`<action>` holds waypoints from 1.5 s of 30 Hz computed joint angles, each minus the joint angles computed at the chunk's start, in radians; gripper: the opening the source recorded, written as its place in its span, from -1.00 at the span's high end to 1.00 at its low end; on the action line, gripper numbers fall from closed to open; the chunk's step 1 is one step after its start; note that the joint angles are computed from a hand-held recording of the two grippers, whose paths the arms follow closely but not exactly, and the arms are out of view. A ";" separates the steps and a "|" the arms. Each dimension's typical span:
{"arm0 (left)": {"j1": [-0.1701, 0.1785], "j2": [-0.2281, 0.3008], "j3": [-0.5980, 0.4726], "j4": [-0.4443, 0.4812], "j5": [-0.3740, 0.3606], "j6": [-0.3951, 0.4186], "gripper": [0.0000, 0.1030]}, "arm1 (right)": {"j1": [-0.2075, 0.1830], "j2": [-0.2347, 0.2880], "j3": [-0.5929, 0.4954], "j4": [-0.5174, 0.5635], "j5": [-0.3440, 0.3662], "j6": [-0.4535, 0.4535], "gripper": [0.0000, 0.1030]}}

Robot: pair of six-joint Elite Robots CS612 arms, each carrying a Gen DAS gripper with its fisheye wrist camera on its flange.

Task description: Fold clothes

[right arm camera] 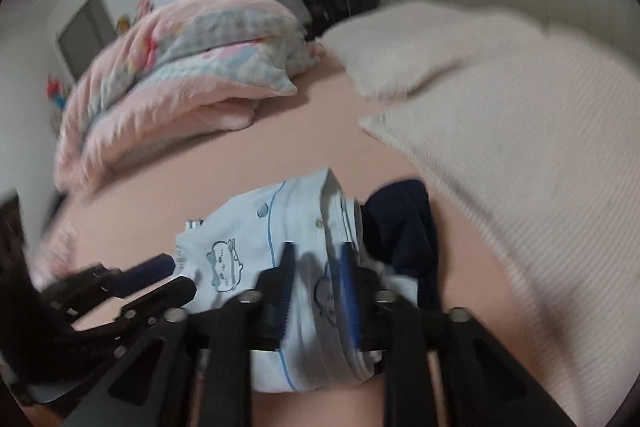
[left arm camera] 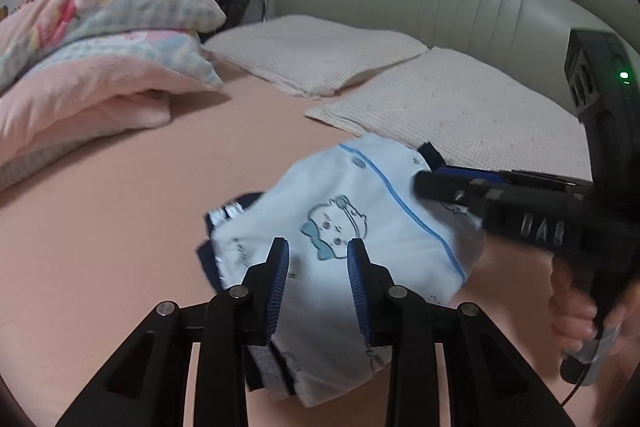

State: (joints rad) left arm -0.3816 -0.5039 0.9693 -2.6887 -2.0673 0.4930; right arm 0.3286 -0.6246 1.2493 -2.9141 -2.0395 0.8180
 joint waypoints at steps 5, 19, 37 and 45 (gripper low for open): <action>-0.004 0.037 -0.087 0.155 0.058 -0.018 0.46 | -0.004 0.007 -0.019 0.113 0.014 -0.003 0.40; 0.120 -0.105 0.069 0.184 -0.049 -0.255 -0.44 | 0.105 -0.038 -0.121 0.385 -0.018 0.021 -0.53; 0.317 -0.240 0.220 0.027 0.034 -0.384 -0.92 | 0.282 0.209 -0.747 0.745 -0.059 -0.020 -0.67; 0.377 -0.295 0.284 -0.082 -0.068 -0.453 -0.93 | 0.326 0.306 -0.991 0.912 -0.203 -0.006 -1.00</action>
State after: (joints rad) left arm -0.0045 -0.7992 1.2532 -2.7703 -2.1352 0.0400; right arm 0.6551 -0.3190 0.2580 -2.0020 -2.2424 0.8120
